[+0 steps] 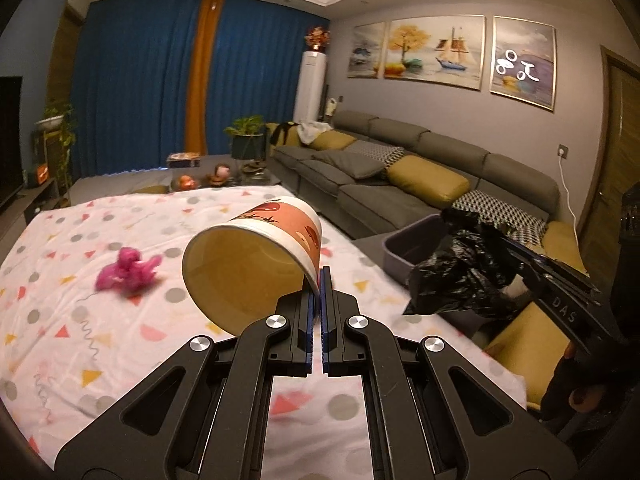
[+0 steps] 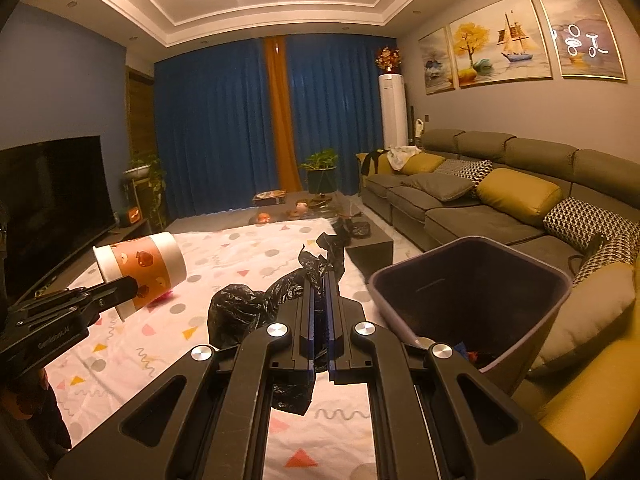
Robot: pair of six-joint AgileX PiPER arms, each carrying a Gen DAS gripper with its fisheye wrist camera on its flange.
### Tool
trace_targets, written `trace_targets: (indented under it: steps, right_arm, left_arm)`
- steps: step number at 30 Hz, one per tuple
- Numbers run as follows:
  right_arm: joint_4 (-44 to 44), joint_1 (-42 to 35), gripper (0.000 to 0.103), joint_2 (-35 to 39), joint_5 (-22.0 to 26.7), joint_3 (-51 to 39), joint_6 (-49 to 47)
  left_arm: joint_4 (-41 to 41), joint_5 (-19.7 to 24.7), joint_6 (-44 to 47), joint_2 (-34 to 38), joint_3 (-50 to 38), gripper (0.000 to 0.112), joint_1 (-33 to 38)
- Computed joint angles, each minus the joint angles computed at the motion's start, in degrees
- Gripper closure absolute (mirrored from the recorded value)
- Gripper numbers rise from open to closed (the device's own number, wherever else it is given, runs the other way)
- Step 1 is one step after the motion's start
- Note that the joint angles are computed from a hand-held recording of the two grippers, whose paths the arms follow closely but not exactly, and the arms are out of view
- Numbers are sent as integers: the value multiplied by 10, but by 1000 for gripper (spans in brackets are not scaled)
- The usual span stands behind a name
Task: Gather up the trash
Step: 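Carry the orange cup and red can with bag over the grey bin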
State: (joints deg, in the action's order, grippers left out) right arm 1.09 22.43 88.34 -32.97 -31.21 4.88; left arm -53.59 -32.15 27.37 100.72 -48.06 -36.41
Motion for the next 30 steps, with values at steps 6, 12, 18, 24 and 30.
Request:
trace_targets:
  steps: [6,12,18,24,30]
  right_arm:
    - [-21,-40,98,10,-13,5,14]
    - [-29,-78,98,19,-24,5,20]
    - [-57,-131,98,35,-26,-13,41]
    - [-72,-174,98,57,-22,-41,51]
    - [-87,-205,98,84,-21,-59,64]
  left_arm:
    - [-25,25,45,46,-75,110,-17]
    - [-44,57,86,98,-163,110,-26]
    - [-66,97,141,154,-258,110,-30]
    - [-142,151,237,226,-379,110,-27]
    - [-308,196,425,297,-501,110,-22]
